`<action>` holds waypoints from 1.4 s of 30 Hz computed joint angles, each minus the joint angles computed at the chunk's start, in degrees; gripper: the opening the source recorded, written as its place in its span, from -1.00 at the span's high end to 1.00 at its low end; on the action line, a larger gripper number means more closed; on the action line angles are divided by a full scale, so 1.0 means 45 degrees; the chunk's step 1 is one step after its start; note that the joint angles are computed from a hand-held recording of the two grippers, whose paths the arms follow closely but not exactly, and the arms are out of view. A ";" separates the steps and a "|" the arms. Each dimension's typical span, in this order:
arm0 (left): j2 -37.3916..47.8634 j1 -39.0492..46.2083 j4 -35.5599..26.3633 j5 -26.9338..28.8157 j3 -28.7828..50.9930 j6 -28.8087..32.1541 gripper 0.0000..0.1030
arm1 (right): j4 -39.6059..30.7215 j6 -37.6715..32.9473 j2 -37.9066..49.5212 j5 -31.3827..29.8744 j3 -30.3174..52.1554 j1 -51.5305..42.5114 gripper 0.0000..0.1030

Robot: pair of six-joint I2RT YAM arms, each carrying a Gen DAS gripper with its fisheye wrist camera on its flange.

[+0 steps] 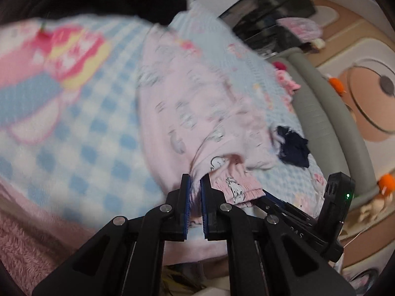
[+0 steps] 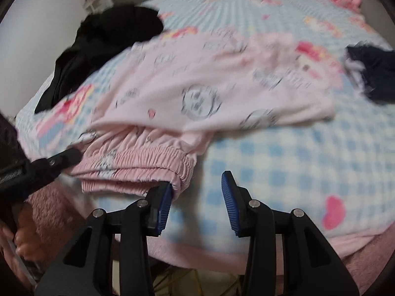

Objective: Fold clothes
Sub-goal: 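Hold both cuffs and fold the pant legs toward the waistband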

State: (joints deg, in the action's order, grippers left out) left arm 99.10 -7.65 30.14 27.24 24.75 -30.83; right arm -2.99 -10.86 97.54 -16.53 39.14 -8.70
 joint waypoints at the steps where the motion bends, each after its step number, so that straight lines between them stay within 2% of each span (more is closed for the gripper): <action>1: -0.0234 -0.0162 -0.0265 -0.0372 -0.0015 0.0209 0.84 | 0.0141 -0.0039 -0.0337 0.0066 -0.0192 0.0003 0.23; 2: -0.0109 -0.0193 -0.0486 -0.0394 0.0074 0.0314 0.84 | 0.0031 -0.0189 -0.0454 0.0098 -0.0217 0.0071 0.23; 5: 0.1600 0.0267 -0.0913 0.0891 0.0755 0.0138 0.84 | -0.1155 -0.0627 0.0451 0.0419 0.0455 0.0145 0.23; 6: 0.1843 0.0310 -0.1038 0.0952 0.0872 0.0135 0.83 | -0.1644 -0.0450 0.0924 0.0421 0.0805 -0.0047 0.22; 9: 0.1492 0.0120 -0.1077 0.0308 0.0741 0.0386 0.72 | -0.2589 -0.0567 0.1028 -0.1204 0.1354 -0.1032 0.21; 10: 0.1468 0.0147 -0.0899 0.0311 0.0651 0.0269 0.52 | -0.3022 -0.1007 0.0868 -0.1724 0.1547 -0.1247 0.20; 11: 0.1446 0.0173 -0.0718 0.0314 0.0563 0.0152 0.21 | -0.3477 -0.1473 0.0665 -0.2395 0.1720 -0.1527 0.18; 13: 0.1560 0.0351 -0.0305 0.0549 0.0444 -0.0113 0.13 | -0.4499 -0.2302 0.0526 -0.3826 0.2207 -0.2117 0.18; 15: 0.1582 0.0356 -0.0376 0.0391 0.0517 -0.0137 0.13 | -0.5540 -0.2789 0.0777 -0.4957 0.2919 -0.2602 0.17; 18: 0.1796 0.0262 -0.0670 0.0312 0.0780 0.0003 0.13 | -0.5224 -0.1989 0.1201 -0.4120 0.3348 -0.2661 0.12; 21: 0.2654 0.0387 -0.0555 0.1478 0.1287 0.0005 0.11 | -0.5172 -0.1631 0.2568 -0.3890 0.4020 -0.2243 0.09; 23: 0.3184 0.0655 -0.0201 0.2335 0.1530 -0.0221 0.12 | -0.5369 -0.1509 0.3501 -0.4387 0.4508 -0.2233 0.09; 25: 0.3499 0.0744 -0.0046 0.2634 0.1743 -0.0366 0.15 | -0.5435 -0.1303 0.4250 -0.4933 0.4905 -0.2214 0.09; 27: 0.3674 0.0676 -0.0157 0.2453 0.1950 -0.0354 0.28 | -0.5338 -0.1129 0.4779 -0.5266 0.5246 -0.2207 0.10; 28: 0.3674 0.0575 -0.0265 0.2245 0.2030 -0.0286 0.45 | -0.5210 -0.1049 0.4942 -0.5331 0.5382 -0.2207 0.12; 30: 0.3511 0.0283 -0.0441 0.1711 0.2098 -0.0098 0.48 | -0.5322 -0.0900 0.5272 -0.5396 0.5800 -0.2148 0.47; 31: 0.3375 0.0121 -0.0447 0.1377 0.2063 -0.0036 0.55 | -0.5442 -0.1026 0.5258 -0.5373 0.5755 -0.2150 0.61; 32: 0.3229 -0.0046 -0.0485 0.1054 0.2029 0.0046 0.61 | -0.5159 -0.0713 0.5070 -0.5111 0.5529 -0.1811 0.67; 34: 0.2815 -0.0349 -0.0605 0.0549 0.1873 0.0256 0.69 | -0.5120 -0.0606 0.4566 -0.4789 0.5349 -0.1602 0.71; 42: 0.0938 -0.0757 -0.0627 0.0722 0.0618 0.0841 0.74 | -0.4938 -0.0922 0.2075 -0.4791 0.3779 -0.2109 0.76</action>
